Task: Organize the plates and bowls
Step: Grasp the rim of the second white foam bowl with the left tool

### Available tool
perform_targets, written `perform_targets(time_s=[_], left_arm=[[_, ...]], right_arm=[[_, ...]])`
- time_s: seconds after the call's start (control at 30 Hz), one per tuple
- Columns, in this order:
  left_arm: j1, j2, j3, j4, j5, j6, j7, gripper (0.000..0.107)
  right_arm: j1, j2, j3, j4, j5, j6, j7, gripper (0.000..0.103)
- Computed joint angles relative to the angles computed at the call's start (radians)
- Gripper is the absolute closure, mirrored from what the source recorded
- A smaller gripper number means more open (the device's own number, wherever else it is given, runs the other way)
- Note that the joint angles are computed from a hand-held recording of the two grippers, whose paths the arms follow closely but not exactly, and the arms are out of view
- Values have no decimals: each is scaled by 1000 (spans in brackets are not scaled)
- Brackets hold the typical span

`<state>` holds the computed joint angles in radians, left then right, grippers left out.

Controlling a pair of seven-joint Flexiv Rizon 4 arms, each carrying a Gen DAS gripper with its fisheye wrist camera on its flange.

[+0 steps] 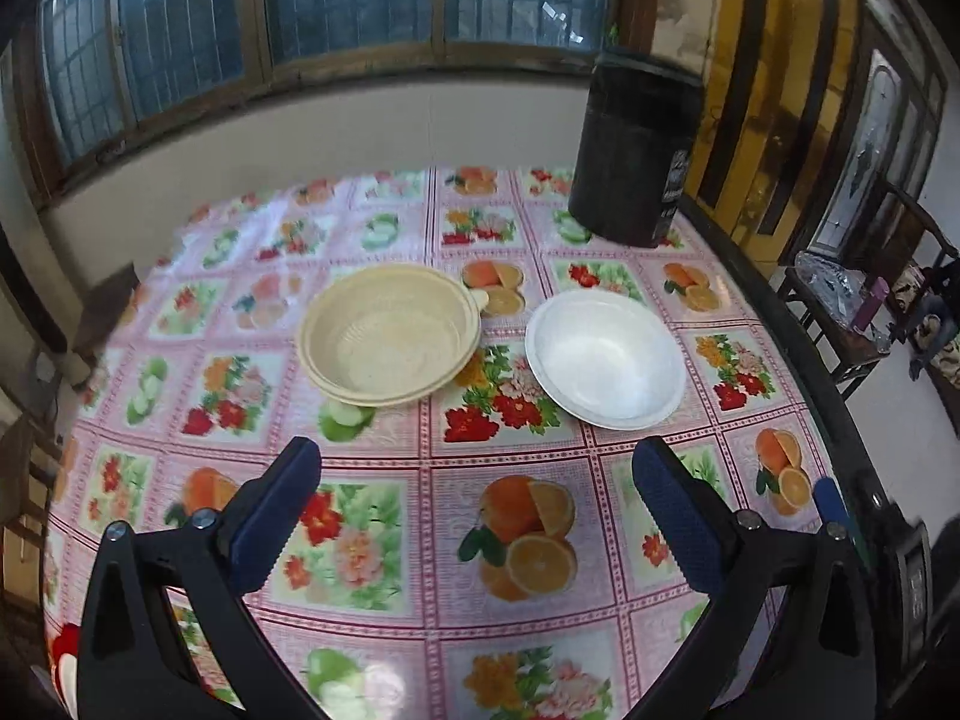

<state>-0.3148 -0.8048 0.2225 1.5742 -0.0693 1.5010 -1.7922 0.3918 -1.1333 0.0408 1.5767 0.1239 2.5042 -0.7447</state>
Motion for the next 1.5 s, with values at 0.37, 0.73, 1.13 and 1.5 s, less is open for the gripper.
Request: perform_targets(time_s=[0.37, 0.73, 1.13, 1.5], left_arm=[[67, -143, -80, -253, -43, -242, -77, 4], [91, -208, -113, -357, -31, -271, -139, 4], [118, -288, -156, -448, -54, -270, -173, 4], [127, -329, -170, -473, -80, -254, -172, 4]], right_arm=[[6, 17, -14, -11, 28, -61, -44, 28], [-32, 15, 2, -16, 2, -94, 33, 28], [-51, 10, 6, -10, -66, -91, 90, 28], [-48, 15, -2, -6, -70, -99, 93, 28]])
